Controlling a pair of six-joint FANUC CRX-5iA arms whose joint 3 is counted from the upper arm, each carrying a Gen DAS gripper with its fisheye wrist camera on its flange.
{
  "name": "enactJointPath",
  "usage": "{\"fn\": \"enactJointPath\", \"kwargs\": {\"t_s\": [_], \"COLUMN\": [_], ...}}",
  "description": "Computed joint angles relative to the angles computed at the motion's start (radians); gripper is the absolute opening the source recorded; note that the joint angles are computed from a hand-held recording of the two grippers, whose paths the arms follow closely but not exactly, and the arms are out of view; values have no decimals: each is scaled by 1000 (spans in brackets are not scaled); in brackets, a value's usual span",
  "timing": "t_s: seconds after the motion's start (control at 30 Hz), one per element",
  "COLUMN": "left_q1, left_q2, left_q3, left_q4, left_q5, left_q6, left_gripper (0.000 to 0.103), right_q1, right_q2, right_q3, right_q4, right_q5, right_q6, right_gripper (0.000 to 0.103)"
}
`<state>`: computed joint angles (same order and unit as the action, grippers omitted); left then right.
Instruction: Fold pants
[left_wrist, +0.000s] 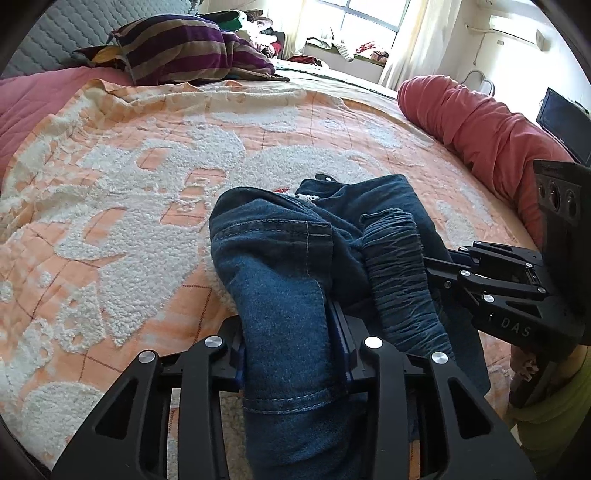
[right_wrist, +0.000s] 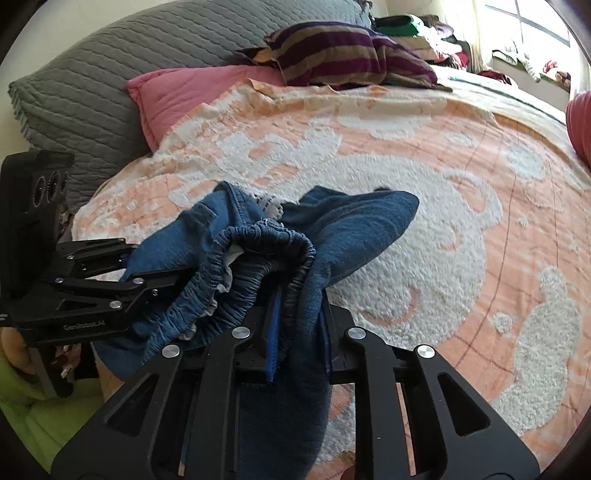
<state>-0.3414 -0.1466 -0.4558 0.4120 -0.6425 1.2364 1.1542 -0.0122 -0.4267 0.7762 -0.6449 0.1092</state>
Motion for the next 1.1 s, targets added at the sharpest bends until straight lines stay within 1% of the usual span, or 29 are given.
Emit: {"fn": "enactJointPath", "kwargs": {"t_s": [0.1, 0.33, 0.57, 0.73, 0.87, 1.1], "left_q1": [6, 33, 57, 69, 73, 71], "left_q2": [-1, -2, 16, 37, 59, 106], "left_q3": [1, 29, 69, 88, 103, 124], "left_q4": [18, 8, -19, -19, -15, -29], "left_q5": [2, 24, 47, 56, 65, 79], "left_q6": [-7, 13, 29, 22, 11, 10], "left_gripper": [33, 33, 33, 33, 33, 33], "right_q1": [-6, -39, -78, -100, -112, -124], "right_q2": [7, 55, 115, 149, 176, 204], "right_q3": [15, 84, 151, 191, 224, 236], "right_q4": [21, 48, 75, 66, 33, -15], "right_q5": [4, 22, 41, 41, 30, 8], "right_q6": [12, 78, 108, 133, 164, 162], "right_gripper": [12, 12, 12, 12, 12, 12]}}
